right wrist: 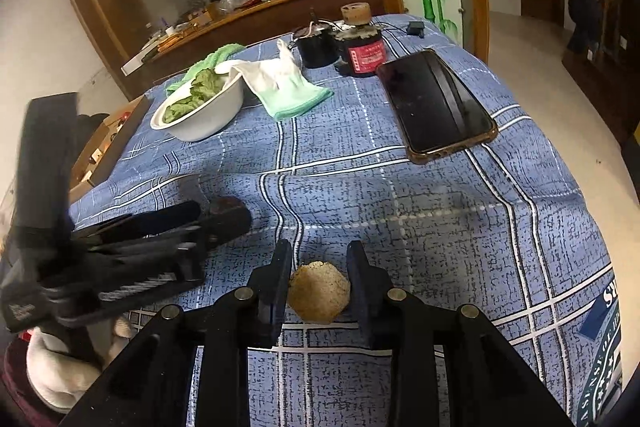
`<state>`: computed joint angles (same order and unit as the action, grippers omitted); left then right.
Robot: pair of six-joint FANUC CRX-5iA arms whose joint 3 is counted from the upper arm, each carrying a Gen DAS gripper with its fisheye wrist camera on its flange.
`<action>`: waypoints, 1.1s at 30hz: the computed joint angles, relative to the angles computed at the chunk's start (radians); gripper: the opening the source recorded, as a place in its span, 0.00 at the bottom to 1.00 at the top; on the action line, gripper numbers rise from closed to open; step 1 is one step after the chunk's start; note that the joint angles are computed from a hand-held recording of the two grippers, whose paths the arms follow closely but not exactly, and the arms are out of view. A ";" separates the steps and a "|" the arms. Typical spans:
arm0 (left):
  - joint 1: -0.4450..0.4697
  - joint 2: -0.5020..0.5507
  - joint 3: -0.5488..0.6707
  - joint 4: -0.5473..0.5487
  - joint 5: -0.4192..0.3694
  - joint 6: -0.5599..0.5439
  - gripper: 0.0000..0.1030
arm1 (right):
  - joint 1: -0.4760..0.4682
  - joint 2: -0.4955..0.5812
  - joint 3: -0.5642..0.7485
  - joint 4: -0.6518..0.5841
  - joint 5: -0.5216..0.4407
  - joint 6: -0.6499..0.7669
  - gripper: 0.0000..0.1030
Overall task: Organize fruits
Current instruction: 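Grasp the dark round fruit with the left gripper while the right gripper holds the block, then carry the dark fruit and beige block into the red tray and open both grippers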
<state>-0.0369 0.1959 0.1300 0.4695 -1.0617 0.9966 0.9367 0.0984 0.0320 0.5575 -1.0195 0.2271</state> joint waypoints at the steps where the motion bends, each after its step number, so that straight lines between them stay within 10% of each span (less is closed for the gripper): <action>1: -0.003 -0.006 -0.006 -0.008 0.017 -0.008 0.45 | 0.002 0.002 0.002 0.002 -0.003 0.002 0.29; 3: -0.001 -0.004 -0.009 0.005 0.017 -0.019 0.24 | 0.003 0.005 0.004 0.005 -0.009 0.001 0.29; 17: 0.135 -0.181 -0.180 0.139 0.014 -0.071 0.23 | 0.001 -0.032 -0.047 0.007 0.113 -0.008 0.29; 33: 0.746 -0.483 -0.412 0.387 -0.138 -0.250 0.23 | 0.130 0.024 0.064 0.069 0.103 0.026 0.30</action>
<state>0.7096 -0.2873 -0.2823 0.8565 -1.1993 0.7463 1.0664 0.1227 0.0963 0.6265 -0.9170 0.2527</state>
